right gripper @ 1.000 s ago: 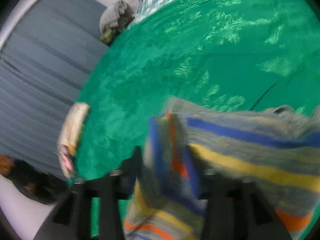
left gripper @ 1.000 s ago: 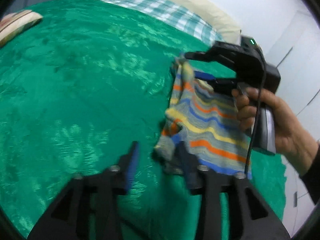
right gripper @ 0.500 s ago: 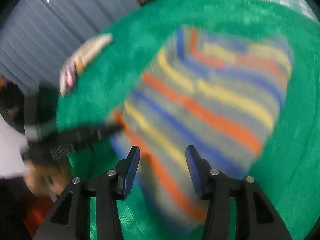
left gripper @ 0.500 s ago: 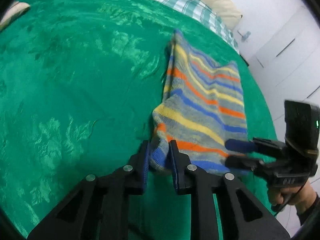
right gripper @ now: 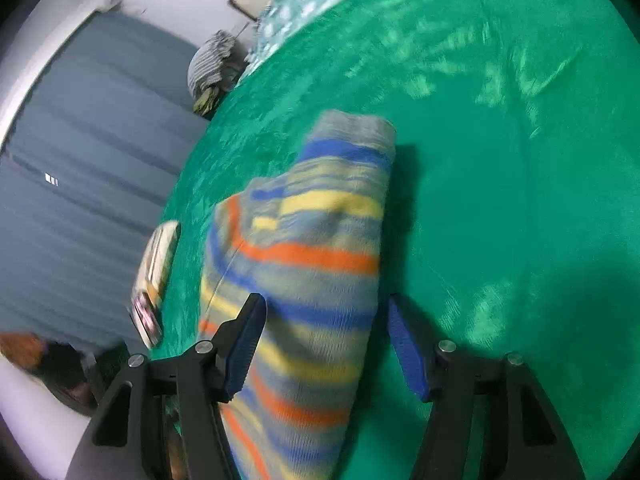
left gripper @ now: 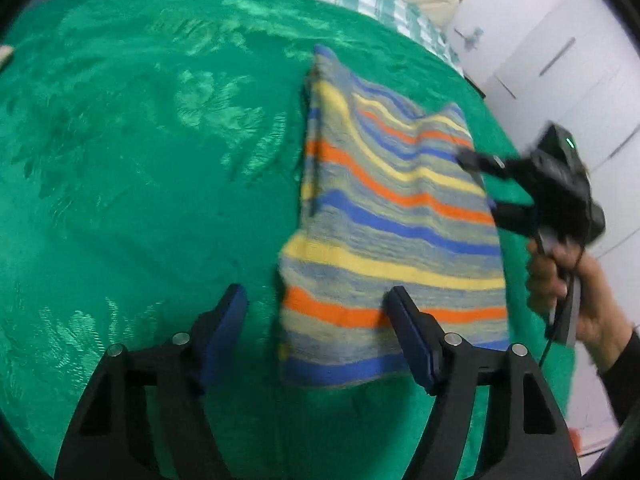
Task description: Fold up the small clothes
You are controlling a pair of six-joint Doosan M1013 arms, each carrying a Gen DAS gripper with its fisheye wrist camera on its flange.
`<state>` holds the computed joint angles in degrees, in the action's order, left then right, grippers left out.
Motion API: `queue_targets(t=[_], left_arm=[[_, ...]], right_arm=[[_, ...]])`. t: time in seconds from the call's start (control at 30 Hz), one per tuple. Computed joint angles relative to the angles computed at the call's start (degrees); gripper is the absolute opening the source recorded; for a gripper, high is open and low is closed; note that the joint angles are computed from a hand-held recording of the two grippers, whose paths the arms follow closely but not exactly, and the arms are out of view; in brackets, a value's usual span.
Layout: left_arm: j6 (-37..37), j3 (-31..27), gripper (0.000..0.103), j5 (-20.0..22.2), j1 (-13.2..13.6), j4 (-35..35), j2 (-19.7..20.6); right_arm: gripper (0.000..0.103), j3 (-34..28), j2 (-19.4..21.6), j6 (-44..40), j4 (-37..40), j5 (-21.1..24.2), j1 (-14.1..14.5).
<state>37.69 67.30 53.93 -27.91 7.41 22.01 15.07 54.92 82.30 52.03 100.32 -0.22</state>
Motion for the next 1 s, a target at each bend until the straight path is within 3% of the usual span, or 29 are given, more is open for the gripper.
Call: queue_targets(t=[0.07, 0.1, 0.13, 0.17, 0.3, 0.4, 0.53, 0.77, 0.83, 0.9, 0.97, 1.0], left_arm=[[1.1, -0.4, 0.029, 0.3, -0.1, -1.7, 0.5], [0.8, -0.3, 0.023, -0.4, 0.1, -3.3, 0.6], [0.6, -0.1, 0.016, -1.0, 0.2, -3.8, 0.6], [0.4, -0.2, 0.013, -1.0, 0.2, -3.5, 0.6], [0.0, 0.5, 0.012, -3.8, 0.2, -1.8, -1.0], [-0.3, 0.4, 0.012, -4.8, 0.5, -0.8, -2.0], [-0.7, -0.6, 0.012, -5.2, 0.9, 2.9, -3.8], [-1.1, 0.8, 0.013, -4.6, 0.6, 6.6, -6.8], [-2.2, 2.6, 0.018, -4.7, 0.9, 2.7, -6.4], [-0.7, 3.4, 0.022, -1.6, 1.3, -4.2, -4.7], [0.7, 4.1, 0.026, 3.0, 0.7, -6.6, -3.4], [0.1, 5.4, 0.030, 1.6, 0.2, -5.7, -4.2]], right_arm=[[0.059, 1.4, 0.3, 1.7, 3.0, -1.5, 0.4], [0.047, 3.5, -0.6, 1.1, 3.0, -2.9, 0.5], [0.028, 4.0, -0.8, 0.8, 2.1, -3.7, 1.0], [0.026, 4.3, -1.1, 0.4, 0.1, -4.0, 1.4], [0.023, 11.2, -6.0, -6.0, -1.2, -9.3, 1.6], [0.022, 11.2, -7.4, -8.8, 0.3, -10.2, 1.6], [0.022, 6.7, -7.0, -8.6, 4.4, -10.1, 1.9], [0.022, -6.2, -1.9, -4.9, 9.7, -7.3, 3.4], [0.022, -1.6, -3.8, -6.4, 8.6, -7.5, 3.6], [0.023, 4.7, -6.2, -8.1, 5.4, -7.8, 3.4], [0.035, 10.4, -8.1, -6.9, -2.9, -6.3, 3.5], [0.058, 12.5, -8.9, -6.2, -8.8, -6.0, 3.8]])
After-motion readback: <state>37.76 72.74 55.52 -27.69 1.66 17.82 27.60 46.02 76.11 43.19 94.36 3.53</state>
